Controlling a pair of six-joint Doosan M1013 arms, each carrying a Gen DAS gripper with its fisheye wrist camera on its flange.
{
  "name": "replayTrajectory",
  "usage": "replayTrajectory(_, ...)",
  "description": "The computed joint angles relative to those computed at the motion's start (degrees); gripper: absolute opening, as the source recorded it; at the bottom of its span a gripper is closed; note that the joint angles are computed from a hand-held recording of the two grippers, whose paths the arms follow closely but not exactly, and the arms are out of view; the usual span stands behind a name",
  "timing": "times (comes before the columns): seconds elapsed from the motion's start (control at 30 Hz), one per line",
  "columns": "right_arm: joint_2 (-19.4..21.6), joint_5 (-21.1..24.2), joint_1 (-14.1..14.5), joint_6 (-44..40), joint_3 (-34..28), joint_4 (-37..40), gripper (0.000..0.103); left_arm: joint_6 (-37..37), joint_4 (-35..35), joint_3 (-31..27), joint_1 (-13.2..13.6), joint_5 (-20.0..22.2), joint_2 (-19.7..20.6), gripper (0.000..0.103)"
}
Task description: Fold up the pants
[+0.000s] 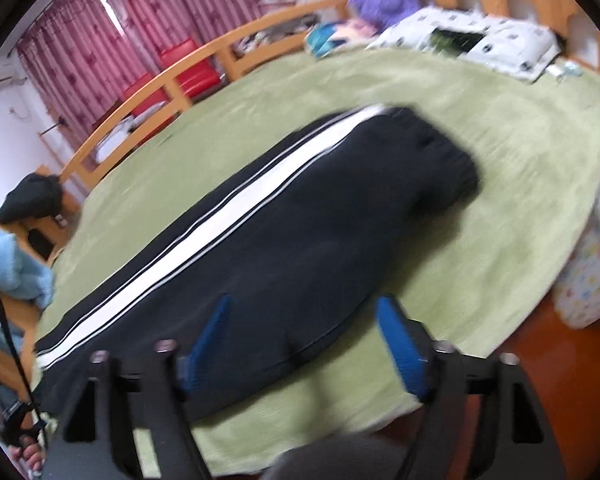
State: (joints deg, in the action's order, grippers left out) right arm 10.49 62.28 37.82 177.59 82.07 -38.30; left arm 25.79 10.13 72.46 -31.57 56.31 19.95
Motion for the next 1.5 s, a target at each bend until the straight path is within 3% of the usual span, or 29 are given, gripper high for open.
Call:
replayTrajectory(0.13, -3.2, -4.4, -3.9, 3.7, 4.1, 1.0, 0.078, -1.1, 2.3, -2.9, -1.6, 2.9, 1.4, 0.072)
replayTrajectory(0.3, -5.4, -19.2, -11.9, 3.3, 9.1, 10.5, 0.078, -1.6, 6.9, -7.7, -3.3, 8.5, 3.7, 0.072)
replayTrajectory(0.5, -3.1, -24.6, -16.9, 5.2, 10.0, 17.5, 0.083, -2.2, 9.7, -12.5, -4.1, 13.3, 6.4, 0.072)
replayTrajectory(0.57, -2.0, -24.0, -17.1, 7.3, 9.2, 14.8, 0.085, -2.2, 9.9, -14.0, -4.4, 14.6, 7.4, 0.072)
replayTrajectory(0.6, -1.6, -23.2, -17.0, 9.2, 8.6, 12.6, 0.082, -2.3, 9.9, -14.1, -4.5, 14.6, 7.6, 0.072)
replayTrajectory(0.67, -1.3, -21.3, -16.6, 12.6, 7.4, 5.8, 0.046, -2.3, 10.0, -15.1, -4.7, 14.7, 8.2, 0.072)
replayTrajectory(0.7, -1.9, -23.3, -16.5, 11.1, 7.6, 3.6, 0.037, -2.2, 10.3, -15.5, -4.8, 14.9, 8.4, 0.072)
replayTrajectory(0.83, -3.8, -25.5, -14.9, 5.0, 7.2, -7.9, 0.036, -2.0, 12.0, -15.5, -5.3, 14.9, 8.1, 0.072)
replayTrajectory(0.87, -3.9, -25.1, -15.1, 3.2, 7.0, -6.7, 0.037, -2.4, 12.3, -15.1, -5.3, 14.5, 7.8, 0.072)
replayTrajectory(0.93, -3.2, -22.0, -16.2, -3.2, 6.3, 0.5, 0.048, -2.9, 11.9, -13.8, -5.1, 13.5, 7.1, 0.072)
replayTrajectory(1.03, 0.2, -11.7, -18.7, -17.6, 3.7, 17.6, 0.053, -2.9, 10.0, -12.4, -4.4, 13.2, 6.5, 0.072)
replayTrajectory(1.07, -0.1, -12.0, -18.9, -17.8, 4.8, 19.1, 0.054, -2.7, 9.6, -11.6, -4.2, 12.4, 5.9, 0.072)
replayTrajectory(1.1, -1.2, -13.8, -18.6, -16.0, 6.3, 17.5, 0.055, -2.4, 9.7, -11.0, -4.1, 11.8, 5.5, 0.072)
replayTrajectory(1.13, -1.7, -13.1, -17.8, -14.3, 6.7, 15.5, 0.064, -2.3, 10.0, -10.9, -4.1, 11.8, 5.3, 0.072)
replayTrajectory(1.2, -2.1, -6.9, -15.7, -11.5, 5.9, 11.0, 0.072, -1.5, 10.8, -10.6, -3.9, 11.3, 4.9, 0.072)
replayTrajectory(1.37, -2.3, -2.3, -11.9, -10.5, 3.5, 6.5, 0.072, 4.7, 9.5, -12.7, -2.2, 10.2, 5.9, 0.072)
replayTrajectory(1.5, 2.7, -2.8, -9.9, -17.0, -4.7, 4.4, 0.072, 7.8, 11.2, -18.3, -0.6, 12.8, 9.2, 0.072)
